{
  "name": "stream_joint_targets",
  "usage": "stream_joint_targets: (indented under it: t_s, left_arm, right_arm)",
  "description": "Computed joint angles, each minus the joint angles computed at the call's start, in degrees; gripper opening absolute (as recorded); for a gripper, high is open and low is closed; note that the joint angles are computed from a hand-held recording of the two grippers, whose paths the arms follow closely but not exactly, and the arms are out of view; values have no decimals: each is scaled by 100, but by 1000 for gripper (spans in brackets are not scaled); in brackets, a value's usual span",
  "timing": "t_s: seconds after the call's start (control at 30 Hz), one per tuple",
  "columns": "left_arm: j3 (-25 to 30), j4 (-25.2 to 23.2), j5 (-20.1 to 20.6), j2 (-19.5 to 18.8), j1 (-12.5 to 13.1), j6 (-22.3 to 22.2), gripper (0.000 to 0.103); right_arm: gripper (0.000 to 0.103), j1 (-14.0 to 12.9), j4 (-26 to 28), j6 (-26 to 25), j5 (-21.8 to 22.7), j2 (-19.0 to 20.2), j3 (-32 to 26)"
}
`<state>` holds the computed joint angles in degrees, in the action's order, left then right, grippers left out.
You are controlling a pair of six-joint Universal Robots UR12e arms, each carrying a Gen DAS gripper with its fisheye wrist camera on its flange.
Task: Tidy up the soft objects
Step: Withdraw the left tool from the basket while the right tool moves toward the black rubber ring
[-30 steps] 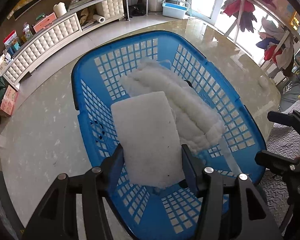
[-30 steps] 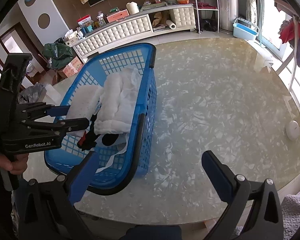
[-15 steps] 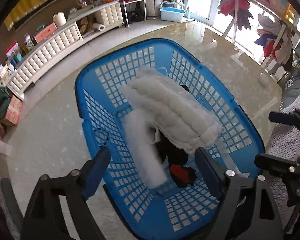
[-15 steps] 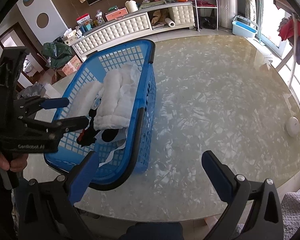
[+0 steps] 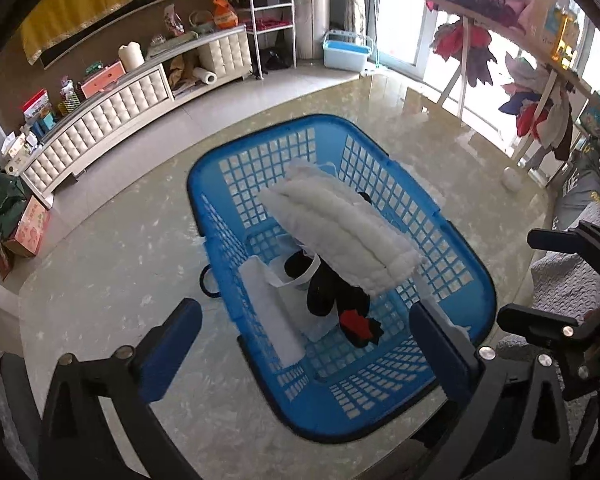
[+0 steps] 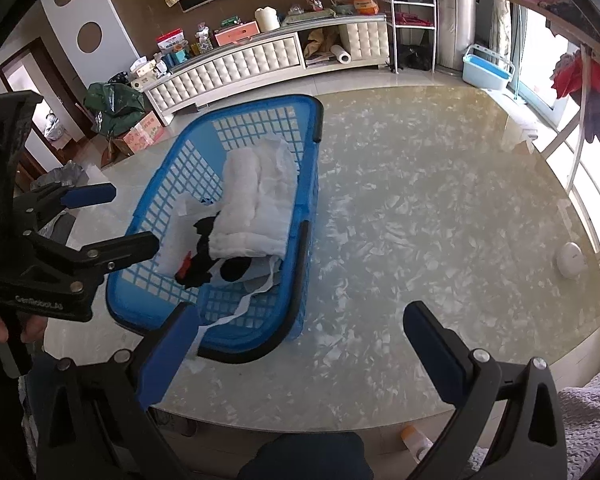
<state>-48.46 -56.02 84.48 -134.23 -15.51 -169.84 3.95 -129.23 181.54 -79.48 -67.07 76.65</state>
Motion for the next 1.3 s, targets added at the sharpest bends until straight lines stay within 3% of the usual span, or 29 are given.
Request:
stream_joint_targets:
  t_s: [0.47, 0.6, 0.83, 1.3]
  left_arm:
    - [-1174, 964, -150, 738, 193, -80, 103]
    - [-1425, 1208, 27, 890, 225, -101, 103]
    - [-1844, 1489, -32, 1126, 355, -24, 103]
    - [-2357, 1925, -223, 1338, 822, -691, 103]
  right_arm:
    - [103, 199, -349, -143, -231, -127, 50]
    - [103, 304, -313, -240, -336, -93, -16]
    - [103, 485, -256, -386, -469, -4, -148]
    - [103, 855, 10, -719, -688, 514, -853]
